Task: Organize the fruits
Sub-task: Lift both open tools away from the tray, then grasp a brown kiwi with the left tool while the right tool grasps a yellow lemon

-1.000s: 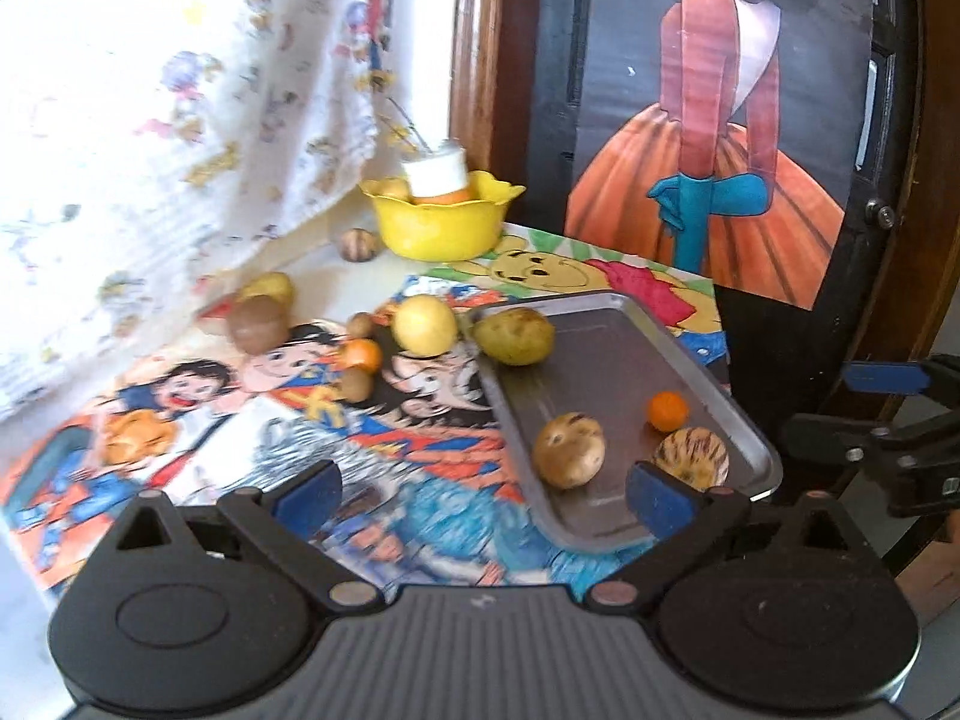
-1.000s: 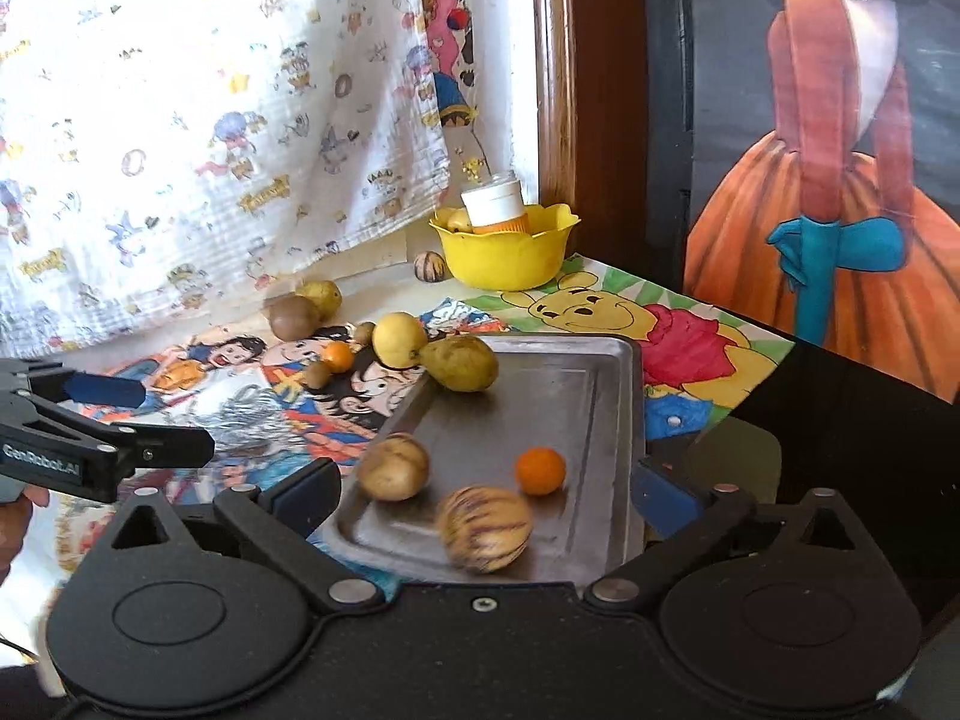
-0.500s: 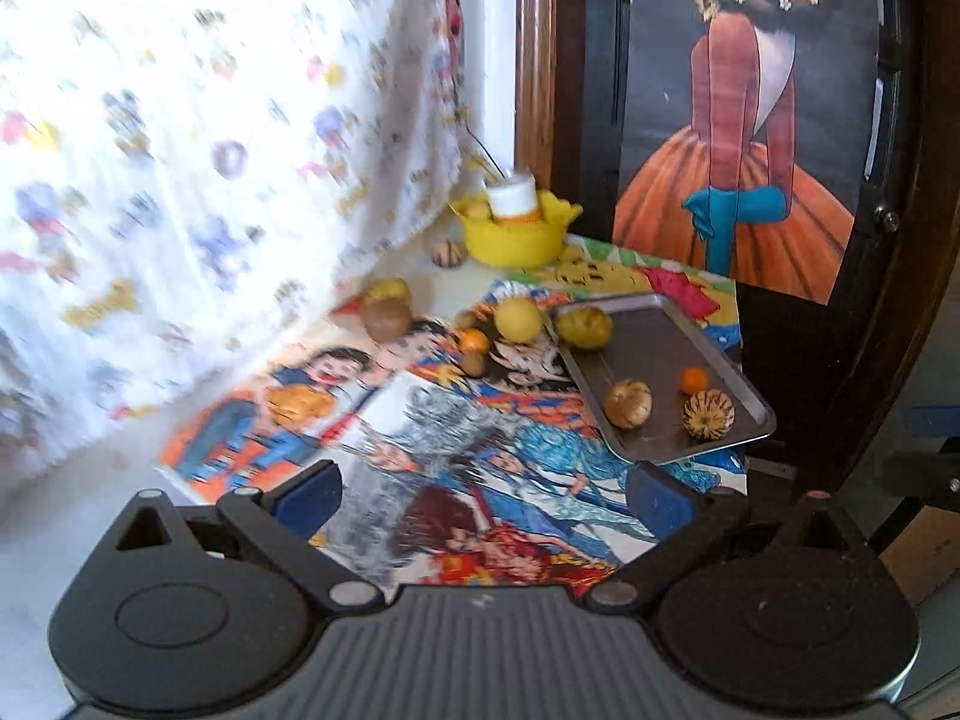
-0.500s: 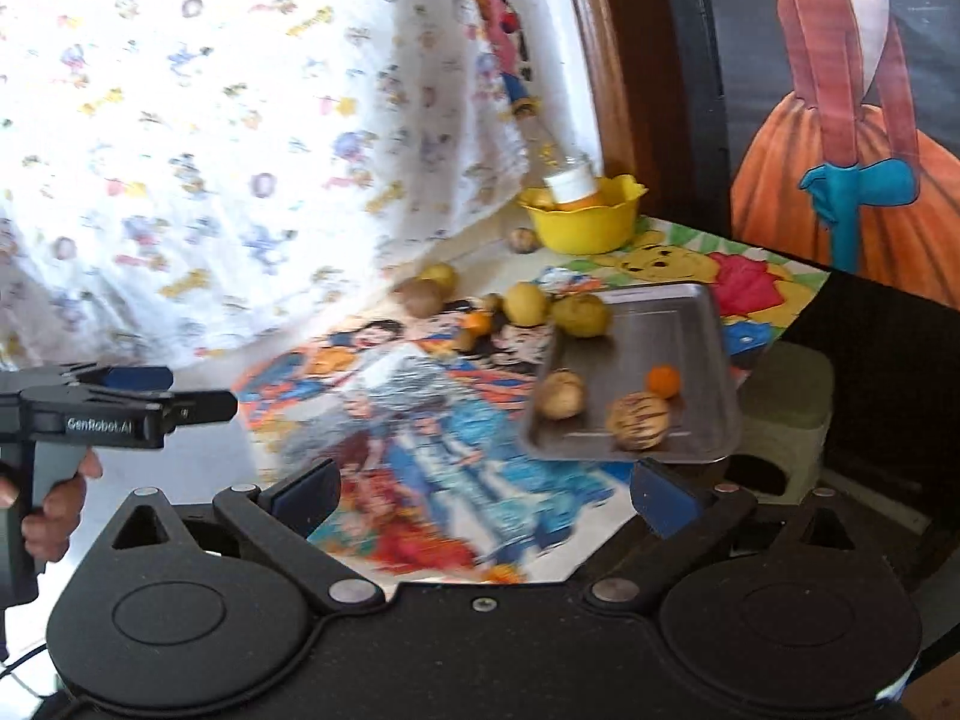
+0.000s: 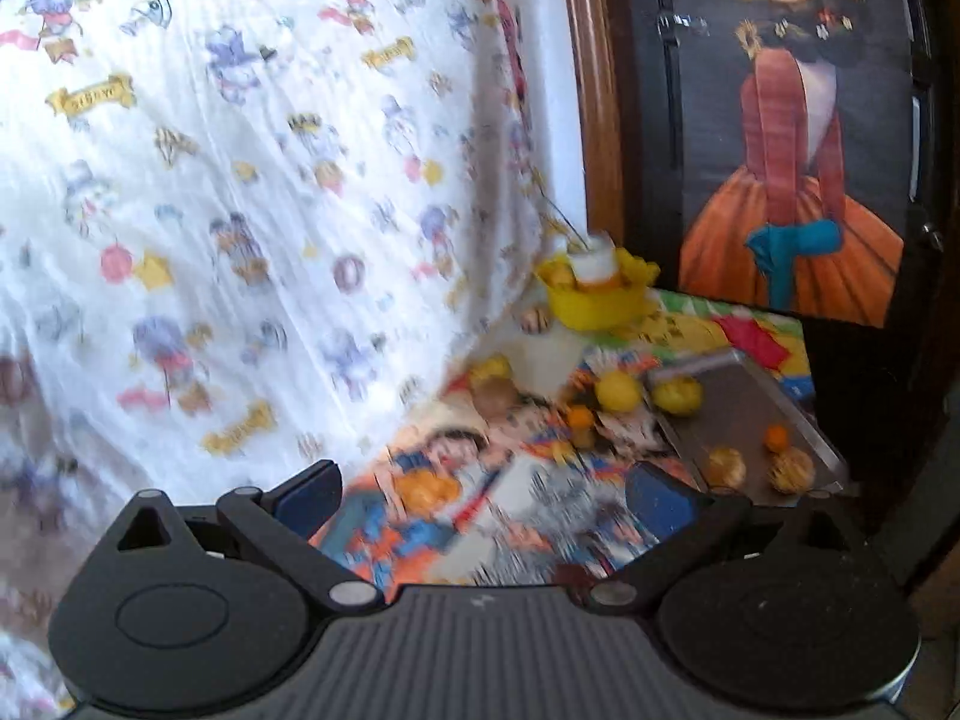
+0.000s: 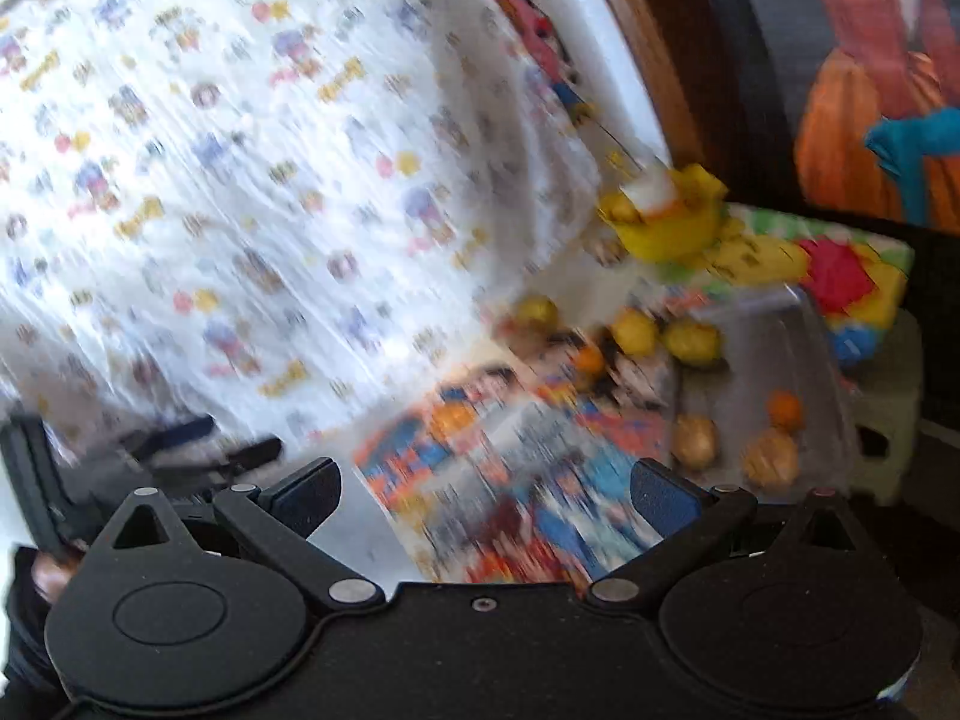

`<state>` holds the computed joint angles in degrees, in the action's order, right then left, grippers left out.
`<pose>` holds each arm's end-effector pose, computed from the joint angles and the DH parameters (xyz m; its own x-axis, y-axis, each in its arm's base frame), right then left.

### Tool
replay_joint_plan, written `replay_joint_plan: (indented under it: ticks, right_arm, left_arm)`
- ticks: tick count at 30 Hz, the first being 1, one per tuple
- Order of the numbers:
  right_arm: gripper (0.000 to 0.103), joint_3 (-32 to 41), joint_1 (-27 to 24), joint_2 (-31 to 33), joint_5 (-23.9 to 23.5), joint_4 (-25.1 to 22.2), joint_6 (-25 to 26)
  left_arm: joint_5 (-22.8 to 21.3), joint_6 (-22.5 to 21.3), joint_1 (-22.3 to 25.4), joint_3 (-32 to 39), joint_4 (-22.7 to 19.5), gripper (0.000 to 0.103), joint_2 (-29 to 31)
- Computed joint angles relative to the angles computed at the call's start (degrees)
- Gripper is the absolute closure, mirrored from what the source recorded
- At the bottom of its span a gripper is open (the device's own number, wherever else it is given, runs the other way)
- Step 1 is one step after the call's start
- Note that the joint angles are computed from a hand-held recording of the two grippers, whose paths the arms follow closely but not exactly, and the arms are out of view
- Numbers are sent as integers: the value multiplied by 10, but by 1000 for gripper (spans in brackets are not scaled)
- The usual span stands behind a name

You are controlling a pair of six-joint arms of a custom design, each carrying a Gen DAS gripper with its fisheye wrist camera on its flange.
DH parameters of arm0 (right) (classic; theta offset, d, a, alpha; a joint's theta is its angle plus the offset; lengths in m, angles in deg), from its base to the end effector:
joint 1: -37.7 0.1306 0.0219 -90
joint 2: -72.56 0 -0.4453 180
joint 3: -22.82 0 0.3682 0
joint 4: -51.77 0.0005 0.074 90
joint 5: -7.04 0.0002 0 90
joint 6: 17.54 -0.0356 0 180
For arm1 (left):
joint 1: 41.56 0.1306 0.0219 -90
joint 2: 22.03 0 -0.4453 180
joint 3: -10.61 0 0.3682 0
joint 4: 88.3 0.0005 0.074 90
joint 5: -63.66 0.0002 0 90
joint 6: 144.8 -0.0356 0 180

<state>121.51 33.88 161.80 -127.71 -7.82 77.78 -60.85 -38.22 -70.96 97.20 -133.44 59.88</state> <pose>0.4433 -0.0050 0.5600 -0.7253 -0.0176 -0.6883 -0.4722 0.7402 0.4787 0.3622 -0.1815 0.5343 -0.5501 0.0401 -0.8341 -0.1336 0.9818 0.1352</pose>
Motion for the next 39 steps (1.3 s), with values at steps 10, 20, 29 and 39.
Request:
replay_joint_plan:
  ticks: [10, 20, 29, 39]
  right_arm:
    - [0, 190, 73, 179, 32, 10, -91]
    - [1, 474, 87, 417, 2, -171, -12]
    - [1, 579, 94, 521, 11, -211, 191]
    - [1, 584, 108, 558, 116, -159, 354]
  left_arm:
    - [118, -95, 119, -22, 144, 0, 67]
    - [214, -102, 176, 39, 199, 0, 199]
    - [228, -145, 185, 91, 241, 0, 296]
    - [227, -127, 198, 164, 211, 0, 373]
